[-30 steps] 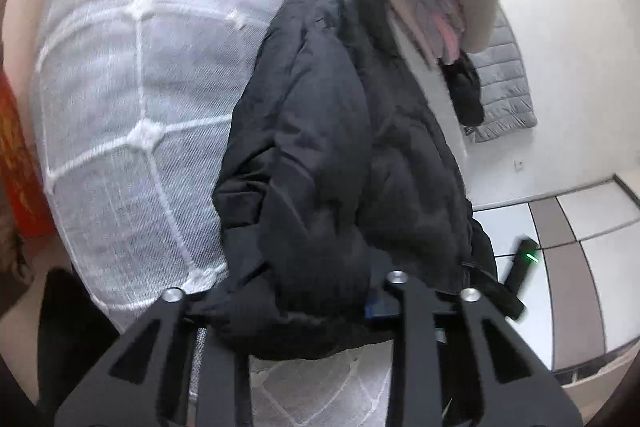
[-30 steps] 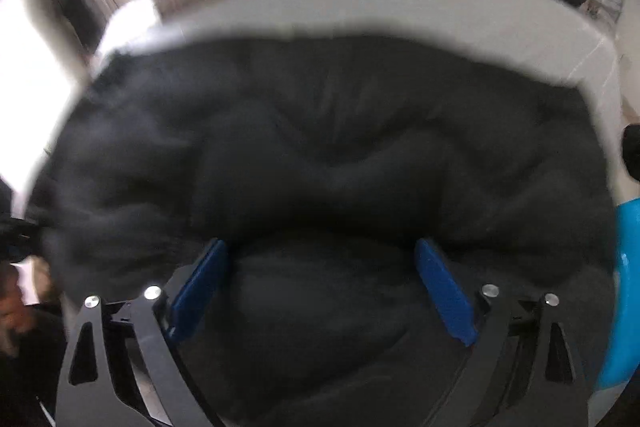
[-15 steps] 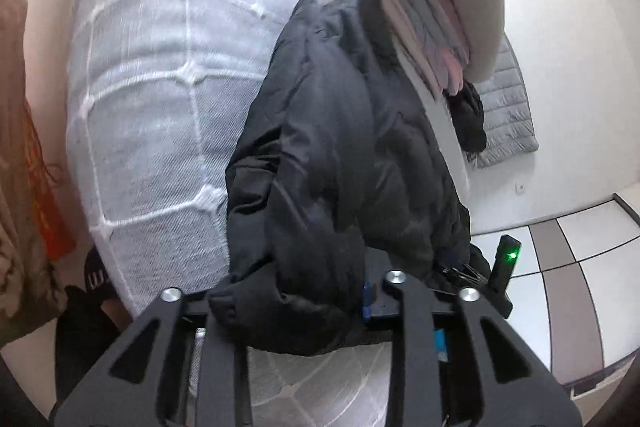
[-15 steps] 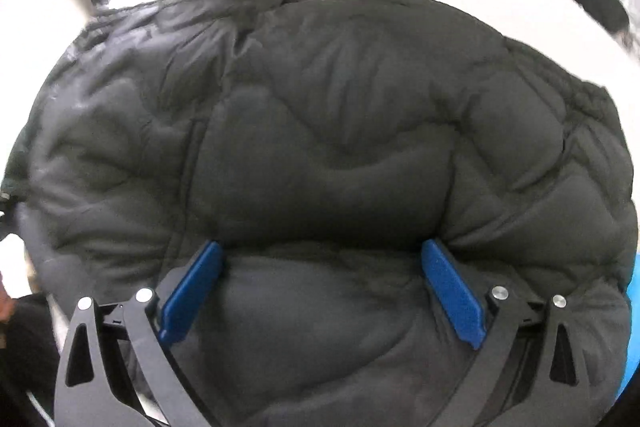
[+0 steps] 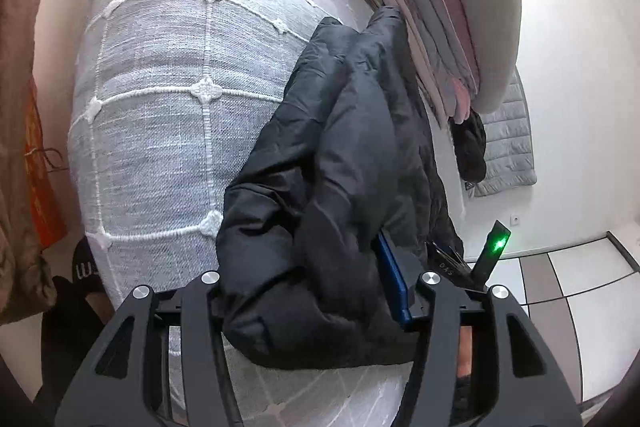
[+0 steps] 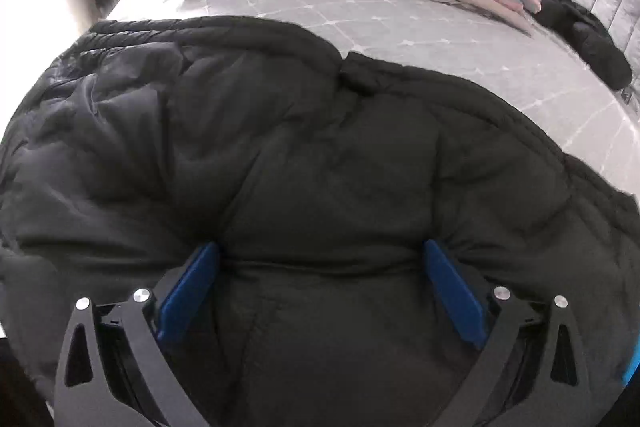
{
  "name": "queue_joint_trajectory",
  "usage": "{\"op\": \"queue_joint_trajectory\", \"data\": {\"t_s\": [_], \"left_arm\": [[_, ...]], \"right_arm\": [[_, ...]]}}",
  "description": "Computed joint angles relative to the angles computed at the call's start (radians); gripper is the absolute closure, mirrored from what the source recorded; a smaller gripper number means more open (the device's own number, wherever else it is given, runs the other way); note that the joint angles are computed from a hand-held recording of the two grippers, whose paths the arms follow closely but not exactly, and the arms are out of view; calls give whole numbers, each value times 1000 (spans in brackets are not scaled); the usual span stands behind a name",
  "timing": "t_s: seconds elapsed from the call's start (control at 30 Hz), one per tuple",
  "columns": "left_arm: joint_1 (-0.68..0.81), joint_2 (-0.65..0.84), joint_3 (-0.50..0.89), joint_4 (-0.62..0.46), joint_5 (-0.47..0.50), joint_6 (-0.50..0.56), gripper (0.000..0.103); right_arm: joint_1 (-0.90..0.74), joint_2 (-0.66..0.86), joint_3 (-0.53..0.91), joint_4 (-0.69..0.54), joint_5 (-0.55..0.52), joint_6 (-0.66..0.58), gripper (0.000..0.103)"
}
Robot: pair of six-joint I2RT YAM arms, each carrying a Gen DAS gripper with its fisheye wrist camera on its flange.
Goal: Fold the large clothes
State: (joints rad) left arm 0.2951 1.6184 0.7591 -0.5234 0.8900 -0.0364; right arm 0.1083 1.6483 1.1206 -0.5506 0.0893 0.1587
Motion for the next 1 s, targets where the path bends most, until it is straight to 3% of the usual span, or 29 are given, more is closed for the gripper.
{"op": "queue_joint_trajectory", "data": {"t_s": [0.07,0.2,0.27,0.33,0.4,0.47,0.5,0.57,0.63,0.8,0.87,0.93,1.0], "left_arm": [[5,29,23,-14,3,23,52],[-33,25,25,32,-13,-38,46],[-60,36,28,70,-27,-90,46],[-81,50,29,109,-36,-134,46],[-102,53,25,142,-48,-166,46],[-107,51,16,166,-44,-175,46],[-105,54,17,170,-40,-172,50],[-102,52,11,185,-29,-162,61],[-97,48,3,208,-6,-154,71],[-108,53,5,223,-28,-173,74],[-96,68,15,206,-22,-166,73],[-82,82,20,182,-37,-157,58],[-82,90,20,180,-68,-177,46]], "right_arm": [[-27,-36,4,-36,-53,-7,6],[-56,-190,-98,83,-139,14,6],[-84,-231,-133,158,-258,46,6],[-140,-220,-159,246,-522,98,6],[-227,-153,-196,398,-843,274,6],[-248,-124,-233,520,-921,403,6],[-244,-83,-219,514,-925,402,6],[-218,16,-140,358,-844,293,7],[-191,49,-112,329,-779,222,7],[-184,-61,-143,313,-784,245,7],[-145,-168,-155,240,-592,161,7],[-85,-200,-140,164,-331,100,7],[-28,-122,-103,96,-105,58,7]]}}
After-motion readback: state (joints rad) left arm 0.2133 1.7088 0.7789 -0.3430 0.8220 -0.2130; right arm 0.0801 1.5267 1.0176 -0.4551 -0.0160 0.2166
